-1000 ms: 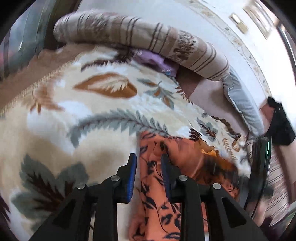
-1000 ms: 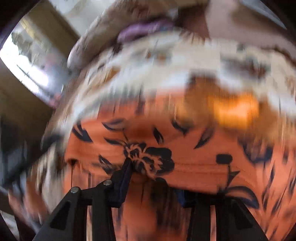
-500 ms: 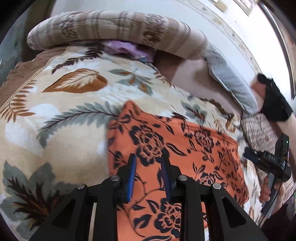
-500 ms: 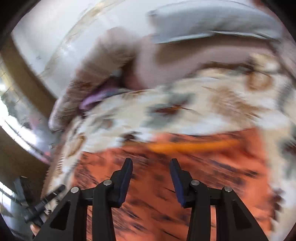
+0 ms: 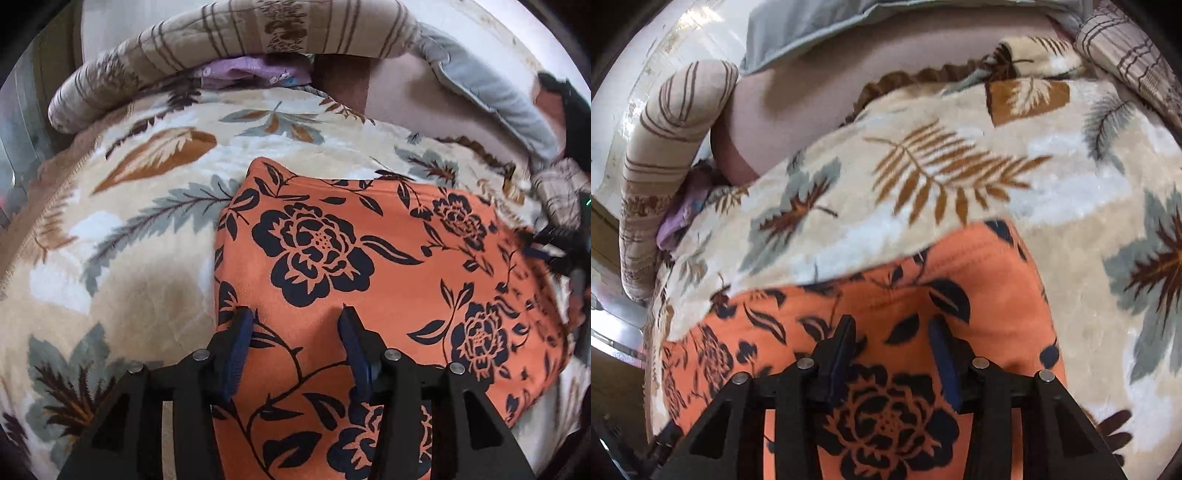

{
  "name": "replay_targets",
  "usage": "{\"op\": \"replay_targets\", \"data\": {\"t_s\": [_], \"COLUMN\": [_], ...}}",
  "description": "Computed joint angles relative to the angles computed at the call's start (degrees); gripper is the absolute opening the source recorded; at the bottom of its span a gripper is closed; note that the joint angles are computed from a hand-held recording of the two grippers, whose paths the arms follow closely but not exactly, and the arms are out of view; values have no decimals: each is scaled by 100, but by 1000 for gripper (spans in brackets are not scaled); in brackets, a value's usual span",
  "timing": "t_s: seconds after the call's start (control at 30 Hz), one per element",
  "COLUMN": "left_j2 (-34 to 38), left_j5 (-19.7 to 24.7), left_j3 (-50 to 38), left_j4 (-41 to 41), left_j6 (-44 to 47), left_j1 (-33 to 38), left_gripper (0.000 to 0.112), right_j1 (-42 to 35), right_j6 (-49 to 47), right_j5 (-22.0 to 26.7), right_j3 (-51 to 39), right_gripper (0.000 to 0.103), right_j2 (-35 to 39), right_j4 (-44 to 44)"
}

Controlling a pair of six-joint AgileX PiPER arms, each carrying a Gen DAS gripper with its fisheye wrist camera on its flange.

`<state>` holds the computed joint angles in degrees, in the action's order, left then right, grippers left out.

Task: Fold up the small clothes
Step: 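Release the hem and flatten the folded top with both tools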

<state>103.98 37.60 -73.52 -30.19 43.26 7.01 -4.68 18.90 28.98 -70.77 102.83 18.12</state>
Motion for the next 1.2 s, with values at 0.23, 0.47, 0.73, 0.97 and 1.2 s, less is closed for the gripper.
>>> {"op": "replay_targets", "data": {"t_s": [0.23,0.47,0.73,0.97,1.2], "left_j2": [-746,-625,-1639,-1992,-2240], "left_j5": [-162,-205,-243,717,891], "left_j3": [613,745,1746,1977,2301], "left_j4": [-211,1321,-31,-1141,-1755], "left_j6": [361,-1221,264,1160,1796], "left_j1": [14,-217,531,1750,1659], "left_gripper": [50,51,51,53,53], "right_j1": [-507,-673,-726,-1259,-408], "right_j6": [-1105,-2193,-2821,-3882,-3822], "right_j5": [192,630,974,1652,667], "right_j3": [1545,2883,3437,4415,4300], "right_gripper": [46,46,48,57,55], "right_j2": [-1818,-2692,-3411,-4487,-4688], "right_j4": [918,2270,3266,4747,4888]}}
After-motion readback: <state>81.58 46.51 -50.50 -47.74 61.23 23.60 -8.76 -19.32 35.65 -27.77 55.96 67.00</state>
